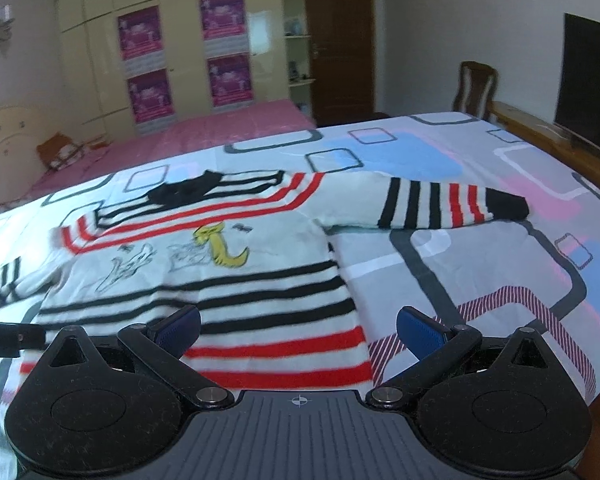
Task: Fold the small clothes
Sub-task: 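Move the right tool to the sleeve cuff nearest it and grasp it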
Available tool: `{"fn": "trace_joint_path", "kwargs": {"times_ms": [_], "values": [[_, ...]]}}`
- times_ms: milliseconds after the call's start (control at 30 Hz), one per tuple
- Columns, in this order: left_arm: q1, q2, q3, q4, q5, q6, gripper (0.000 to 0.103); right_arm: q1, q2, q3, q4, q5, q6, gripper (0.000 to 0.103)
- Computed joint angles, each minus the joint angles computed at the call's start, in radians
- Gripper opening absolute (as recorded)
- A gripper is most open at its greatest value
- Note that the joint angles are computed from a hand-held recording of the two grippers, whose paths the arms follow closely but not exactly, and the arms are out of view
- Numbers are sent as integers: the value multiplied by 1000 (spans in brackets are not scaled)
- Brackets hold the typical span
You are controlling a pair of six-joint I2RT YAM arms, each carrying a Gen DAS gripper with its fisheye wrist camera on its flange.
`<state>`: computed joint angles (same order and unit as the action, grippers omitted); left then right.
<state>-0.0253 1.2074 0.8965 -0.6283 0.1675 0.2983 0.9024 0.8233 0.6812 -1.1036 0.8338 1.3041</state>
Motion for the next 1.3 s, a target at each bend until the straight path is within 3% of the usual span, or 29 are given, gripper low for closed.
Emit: {"fn": "trace_joint_path", "kwargs": {"times_ms": [133,300,433,533,567,600,633,700,867,1000,1267,1300], "values": [[-3,102,41,51,8,-1,103,-135,-36,-25,88,-31,-113,103],[-41,206,79,106,-5,-49,103,-408,-150,-104,260,-159,-381,102],[-106,269,91,159,-51,-112,101,-755,-215,-186,437,-379,-675,102],[-170,326,115,185,-107,-183,101,-1089,-178,-238,596,-630,-899,102],[-198,347,126,195,-130,-213,101,-1192,-139,-246,649,-707,-961,98],[-224,369,139,201,-154,-238,101,-1287,-93,-248,693,-784,-1016,78],[-247,393,157,198,-175,-262,101,-1368,-33,-241,733,-850,-1059,67],[-289,444,196,197,-199,-303,101,-1519,116,-223,833,-944,-1126,67],[-376,551,272,225,-250,-372,100,-1753,460,-125,1007,-1065,-1227,67],[-424,616,324,229,-300,-409,96,-1857,692,-14,1067,-1114,-1232,67],[-461,674,382,218,-366,-432,91,-1915,895,108,1173,-1122,-1187,67],[-460,678,385,220,-359,-428,91,-1916,907,116,1185,-1112,-1180,57]]}}
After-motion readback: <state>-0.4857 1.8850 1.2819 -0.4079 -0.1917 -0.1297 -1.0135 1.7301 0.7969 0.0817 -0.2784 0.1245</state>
